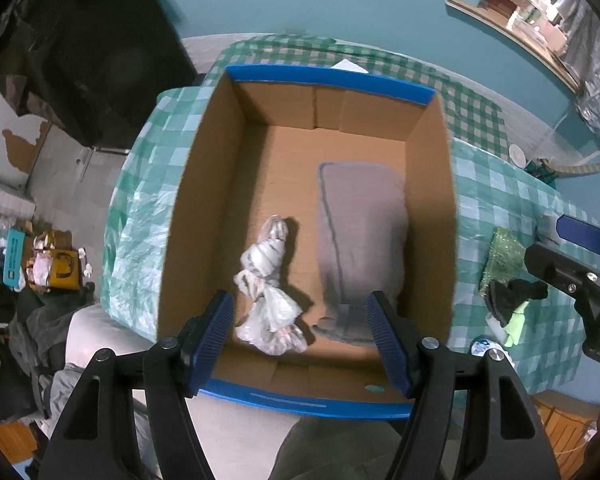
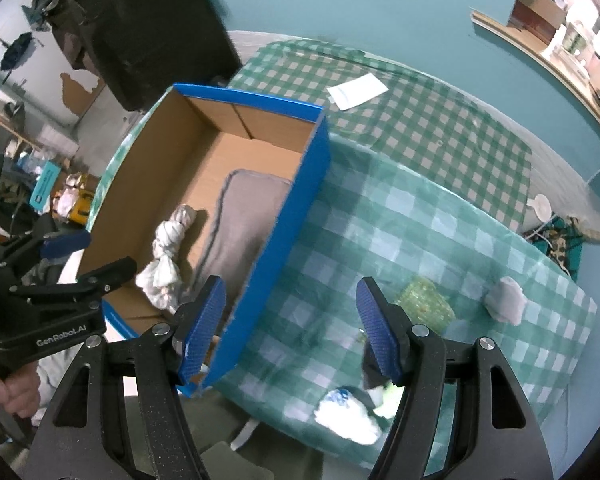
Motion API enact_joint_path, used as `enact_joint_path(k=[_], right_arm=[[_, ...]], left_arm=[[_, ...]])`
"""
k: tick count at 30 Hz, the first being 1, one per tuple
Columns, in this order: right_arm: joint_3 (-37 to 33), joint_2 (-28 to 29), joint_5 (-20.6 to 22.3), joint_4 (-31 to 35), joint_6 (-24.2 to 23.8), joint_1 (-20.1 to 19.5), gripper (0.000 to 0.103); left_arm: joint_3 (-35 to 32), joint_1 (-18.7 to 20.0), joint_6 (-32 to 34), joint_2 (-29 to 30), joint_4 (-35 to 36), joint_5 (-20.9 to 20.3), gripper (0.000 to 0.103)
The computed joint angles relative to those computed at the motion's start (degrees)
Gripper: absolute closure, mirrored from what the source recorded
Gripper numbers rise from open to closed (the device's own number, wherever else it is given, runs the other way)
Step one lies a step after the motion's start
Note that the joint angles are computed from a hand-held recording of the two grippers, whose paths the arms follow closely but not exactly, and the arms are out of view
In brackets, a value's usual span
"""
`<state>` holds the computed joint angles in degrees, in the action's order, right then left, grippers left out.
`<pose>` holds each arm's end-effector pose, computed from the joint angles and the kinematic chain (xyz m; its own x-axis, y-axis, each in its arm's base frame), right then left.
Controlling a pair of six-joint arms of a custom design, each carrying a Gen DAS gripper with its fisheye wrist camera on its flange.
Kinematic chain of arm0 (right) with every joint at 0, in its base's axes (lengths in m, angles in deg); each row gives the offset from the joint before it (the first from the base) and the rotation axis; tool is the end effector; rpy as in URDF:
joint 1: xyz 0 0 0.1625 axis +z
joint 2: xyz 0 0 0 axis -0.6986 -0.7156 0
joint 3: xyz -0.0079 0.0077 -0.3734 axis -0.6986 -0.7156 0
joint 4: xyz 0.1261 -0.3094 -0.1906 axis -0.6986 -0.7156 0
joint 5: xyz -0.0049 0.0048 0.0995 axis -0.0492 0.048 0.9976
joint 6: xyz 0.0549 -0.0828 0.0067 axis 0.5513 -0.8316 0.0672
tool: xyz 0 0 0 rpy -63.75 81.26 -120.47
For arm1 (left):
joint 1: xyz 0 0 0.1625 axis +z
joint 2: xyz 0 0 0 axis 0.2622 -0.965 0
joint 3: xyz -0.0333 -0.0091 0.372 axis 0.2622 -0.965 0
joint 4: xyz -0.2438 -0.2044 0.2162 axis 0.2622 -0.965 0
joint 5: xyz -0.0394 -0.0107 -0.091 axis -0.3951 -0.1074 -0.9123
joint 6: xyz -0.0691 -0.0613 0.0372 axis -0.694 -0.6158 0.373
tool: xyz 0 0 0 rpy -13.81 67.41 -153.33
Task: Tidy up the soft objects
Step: 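Withdraw both open grippers from the box back over the table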
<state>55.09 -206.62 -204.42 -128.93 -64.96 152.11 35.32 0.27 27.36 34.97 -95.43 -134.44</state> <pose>0.1595 -0.2546 0.4447 -0.8394 0.0925 0.5356 -0.0701 0.9587 -0.2755 -0.4921 -0.3120 0.1131 -0.6300 0.3406 -0.6979 0.3710 0.9215 0.1148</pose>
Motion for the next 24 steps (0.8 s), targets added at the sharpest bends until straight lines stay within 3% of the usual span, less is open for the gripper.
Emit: enact_joint_path(k=[11, 24], right_arm=[[-0.16, -7.21, -0.5, 5.71, 0.78, -3.32, 0.034], [-0.2, -15.84, -0.67, 10.85, -1.84, -10.79, 0.034]], left_arm=[[-3.29, -2.0, 3.17, 4.19, -1.46, -1.38, 0.033], [-6.41, -3.92, 6.83, 9.1, -3.3, -4.31, 0.033]])
